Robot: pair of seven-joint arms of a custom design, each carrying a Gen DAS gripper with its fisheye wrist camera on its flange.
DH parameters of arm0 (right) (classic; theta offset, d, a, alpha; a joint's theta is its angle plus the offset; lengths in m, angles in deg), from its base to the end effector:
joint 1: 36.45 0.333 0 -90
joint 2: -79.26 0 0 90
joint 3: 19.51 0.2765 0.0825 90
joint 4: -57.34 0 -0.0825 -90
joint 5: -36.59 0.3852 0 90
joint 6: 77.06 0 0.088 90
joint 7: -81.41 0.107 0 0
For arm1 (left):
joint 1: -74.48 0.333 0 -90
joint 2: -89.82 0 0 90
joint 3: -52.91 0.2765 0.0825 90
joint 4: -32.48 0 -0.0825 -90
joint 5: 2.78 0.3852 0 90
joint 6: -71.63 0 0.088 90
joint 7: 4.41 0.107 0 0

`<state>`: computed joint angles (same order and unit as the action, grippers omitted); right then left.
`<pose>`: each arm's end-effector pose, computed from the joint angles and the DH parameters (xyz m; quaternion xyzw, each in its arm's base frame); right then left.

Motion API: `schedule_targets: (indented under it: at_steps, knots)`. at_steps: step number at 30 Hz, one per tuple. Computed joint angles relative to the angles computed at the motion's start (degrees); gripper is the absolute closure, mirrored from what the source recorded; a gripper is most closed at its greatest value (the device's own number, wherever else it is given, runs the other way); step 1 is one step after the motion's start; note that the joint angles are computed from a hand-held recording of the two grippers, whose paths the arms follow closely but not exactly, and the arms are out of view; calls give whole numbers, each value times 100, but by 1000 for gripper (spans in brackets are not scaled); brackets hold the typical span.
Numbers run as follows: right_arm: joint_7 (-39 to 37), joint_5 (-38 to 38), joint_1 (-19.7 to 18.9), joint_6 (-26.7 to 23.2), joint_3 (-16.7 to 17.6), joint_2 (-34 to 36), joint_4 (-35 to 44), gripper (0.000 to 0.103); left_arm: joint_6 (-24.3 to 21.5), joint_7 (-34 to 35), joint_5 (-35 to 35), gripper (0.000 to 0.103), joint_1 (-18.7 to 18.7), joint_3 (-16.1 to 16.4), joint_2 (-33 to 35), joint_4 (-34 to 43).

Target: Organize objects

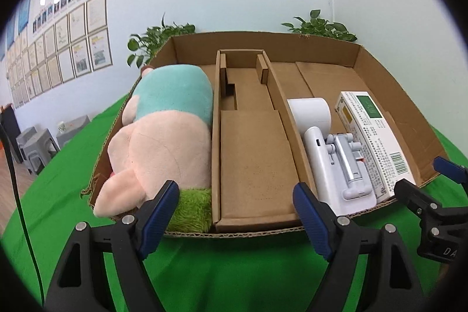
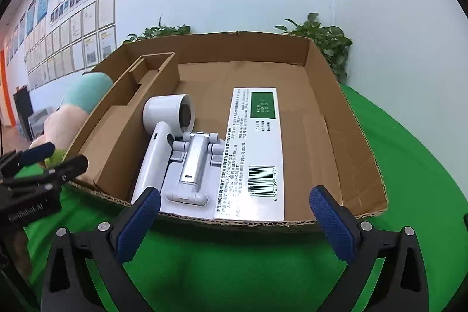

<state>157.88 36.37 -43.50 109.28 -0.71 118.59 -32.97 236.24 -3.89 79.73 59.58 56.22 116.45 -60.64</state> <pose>0.7197 0.0949 0.3464 -0.6900 0.5306 -0.2997 0.3905 0.6599 -0.1977 0.3663 -0.6285 0.5962 -0.3201 0.3835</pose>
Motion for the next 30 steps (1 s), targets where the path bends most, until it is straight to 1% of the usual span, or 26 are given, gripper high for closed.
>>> schedule_targets:
  at_steps: [3, 4, 6, 9, 11, 18, 21, 30]
  knots:
    - [138, 105, 419, -278, -458, 50, 201, 0, -268, -71, 107, 22, -87, 19, 68, 82]
    - [127, 130, 465, -268, -500, 48, 191, 0, -343, 108, -52, 21, -63, -33, 118, 138]
    - [69, 162, 450, -287, -496, 24, 150, 0, -427, 215, -156, 20, -90, -34, 154, 190]
    - [-33, 221, 369, -311, -394, 66, 179, 0, -405, 369, -329, 19, -83, -25, 188, 225]
    - [-47, 259, 432, -345, -465, 69, 205, 0, -360, 419, -408, 18, -89, 3, 194, 224]
    - [-153, 378, 426, -357, -452, 38, 163, 0, -334, 418, -451, 17, -165, 95, 193, 210]
    - [-195, 411, 398, -369, -414, 49, 174, 0, -335, 421, -458, 17, -177, 107, 192, 210]
    - [-239, 475, 427, -371, -440, 49, 183, 0, -330, 420, -464, 17, -185, 118, 187, 203]
